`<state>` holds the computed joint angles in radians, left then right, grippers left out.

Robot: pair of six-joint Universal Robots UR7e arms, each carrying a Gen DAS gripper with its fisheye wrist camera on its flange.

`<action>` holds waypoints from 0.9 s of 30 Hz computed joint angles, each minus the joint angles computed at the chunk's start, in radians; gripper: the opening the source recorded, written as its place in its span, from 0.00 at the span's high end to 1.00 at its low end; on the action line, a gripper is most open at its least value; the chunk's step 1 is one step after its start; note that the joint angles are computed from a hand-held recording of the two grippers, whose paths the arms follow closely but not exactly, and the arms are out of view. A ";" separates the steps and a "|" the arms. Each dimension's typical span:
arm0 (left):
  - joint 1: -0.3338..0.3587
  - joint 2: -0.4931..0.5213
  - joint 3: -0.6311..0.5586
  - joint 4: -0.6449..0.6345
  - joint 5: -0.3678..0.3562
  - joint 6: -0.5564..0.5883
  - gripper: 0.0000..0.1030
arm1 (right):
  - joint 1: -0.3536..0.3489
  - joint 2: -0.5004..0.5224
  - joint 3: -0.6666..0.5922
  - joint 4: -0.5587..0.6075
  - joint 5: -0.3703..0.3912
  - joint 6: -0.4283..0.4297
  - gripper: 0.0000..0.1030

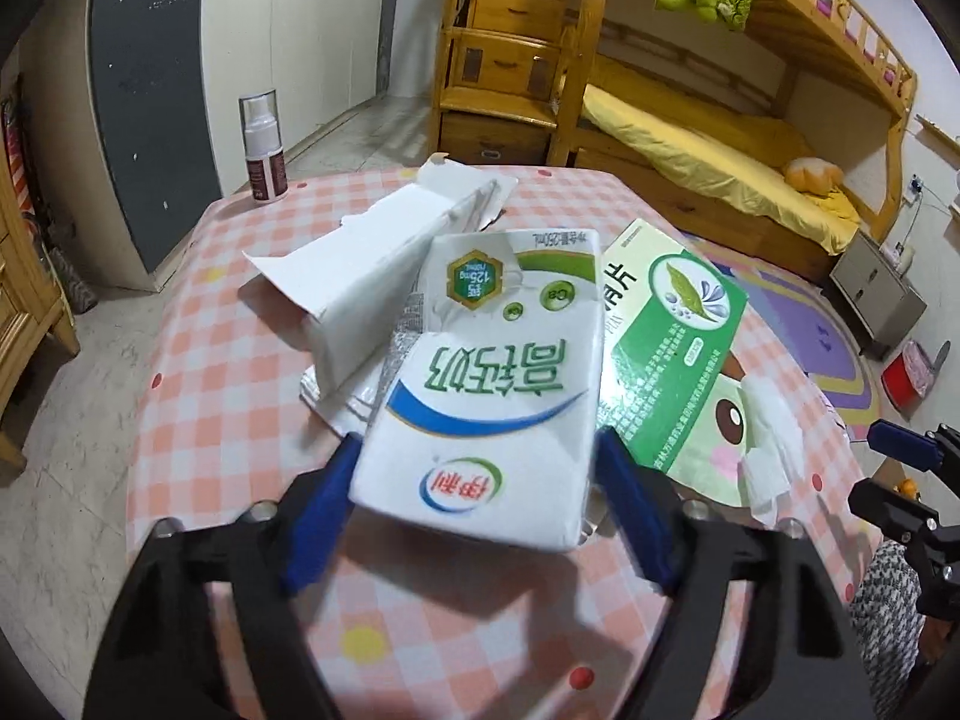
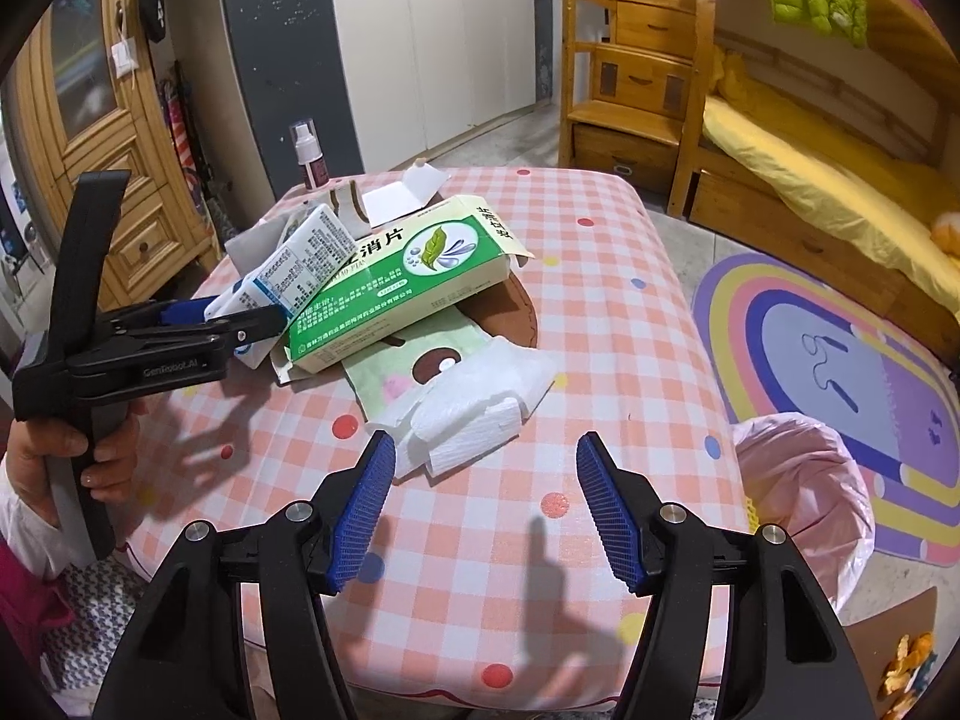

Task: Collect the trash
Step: 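Reach the left tool to the white milk carton and grasp it, then grasp the green cartoon-face packet with the right tool while the left tool holds the carton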

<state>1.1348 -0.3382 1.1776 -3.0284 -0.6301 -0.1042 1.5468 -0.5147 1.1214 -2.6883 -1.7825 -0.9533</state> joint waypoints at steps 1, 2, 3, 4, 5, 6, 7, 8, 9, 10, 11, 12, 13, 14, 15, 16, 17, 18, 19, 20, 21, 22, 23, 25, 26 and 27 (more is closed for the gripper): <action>-0.009 0.000 0.009 -0.013 0.021 0.007 0.30 | 0.000 -0.001 0.001 0.000 0.001 0.000 0.38; -0.021 0.001 0.019 -0.031 0.049 0.021 0.30 | 0.000 -0.001 0.002 0.000 0.002 -0.001 0.38; -0.034 0.002 0.033 -0.045 0.076 0.030 0.30 | 0.000 -0.001 0.002 0.000 0.001 0.000 0.38; -0.049 0.000 0.053 -0.048 0.108 0.026 0.30 | 0.000 0.000 0.002 0.000 0.001 0.002 0.38; -0.063 -0.006 0.081 -0.054 0.125 0.010 0.30 | 0.000 0.000 0.004 0.001 0.003 0.003 0.38; -0.076 -0.017 0.114 -0.072 0.124 -0.006 0.30 | 0.001 0.001 0.005 0.003 0.002 0.002 0.38; -0.084 -0.023 0.135 -0.086 0.126 -0.016 0.30 | 0.001 0.002 0.006 0.002 0.000 0.001 0.38; -0.094 -0.026 0.156 -0.097 0.140 -0.032 0.30 | 0.003 0.003 0.009 -0.001 -0.002 -0.001 0.38; -0.103 -0.028 0.171 -0.096 0.155 -0.049 0.30 | 0.003 0.004 0.011 0.001 -0.002 -0.002 0.38; -0.112 -0.036 0.192 -0.074 0.181 -0.094 0.30 | 0.004 0.005 0.009 0.005 -0.002 -0.001 0.38; -0.116 -0.040 0.199 -0.057 0.194 -0.120 0.30 | 0.005 0.008 0.008 0.006 -0.003 -0.002 0.38; -0.119 -0.047 0.212 -0.051 0.203 -0.141 0.30 | 0.007 0.012 0.006 0.007 -0.003 0.001 0.38; -0.122 -0.054 0.224 -0.048 0.215 -0.160 0.30 | 0.008 0.016 -0.001 0.013 -0.001 0.006 0.38; -0.123 -0.055 0.226 -0.046 0.221 -0.163 0.30 | 0.010 0.024 -0.014 0.024 0.002 0.019 0.38; -0.124 -0.058 0.228 -0.041 0.225 -0.167 0.30 | 0.013 0.041 -0.036 0.030 0.000 0.039 0.38; -0.125 -0.058 0.228 -0.030 0.227 -0.175 0.30 | 0.015 0.051 -0.048 0.029 -0.004 0.049 0.38; -0.124 -0.059 0.225 -0.021 0.226 -0.182 0.30 | 0.020 0.072 -0.072 0.024 -0.018 0.062 0.37; -0.124 -0.060 0.224 -0.014 0.225 -0.191 0.30 | 0.025 0.093 -0.094 0.017 -0.036 0.074 0.37; -0.124 -0.059 0.222 -0.012 0.223 -0.194 0.30 | 0.028 0.109 -0.110 0.012 -0.051 0.078 0.37; -0.126 -0.060 0.227 -0.015 0.220 -0.196 0.30 | 0.032 0.131 -0.134 0.011 -0.081 0.080 0.37; -0.127 -0.061 0.228 -0.016 0.219 -0.194 0.30 | 0.033 0.139 -0.145 0.019 -0.093 0.084 0.37; -0.128 -0.061 0.230 -0.017 0.221 -0.189 0.30 | 0.032 0.143 -0.151 0.028 -0.102 0.089 0.40; -0.128 -0.064 0.233 -0.013 0.220 -0.188 0.30 | 0.030 0.142 -0.154 0.042 -0.106 0.098 0.44; -0.128 -0.069 0.244 -0.010 0.220 -0.194 0.30 | 0.020 0.133 -0.158 0.084 -0.094 0.124 0.76; -0.126 -0.070 0.243 -0.010 0.216 -0.195 0.30 | 0.010 0.123 -0.166 0.134 -0.063 0.149 0.83; -0.126 -0.072 0.246 -0.008 0.212 -0.200 0.30 | 0.005 0.117 -0.168 0.151 -0.046 0.155 0.97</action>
<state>1.0092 -0.4100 1.4236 -3.0366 -0.4184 -0.3041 1.5517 -0.3978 0.9536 -2.5373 -1.8285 -0.7980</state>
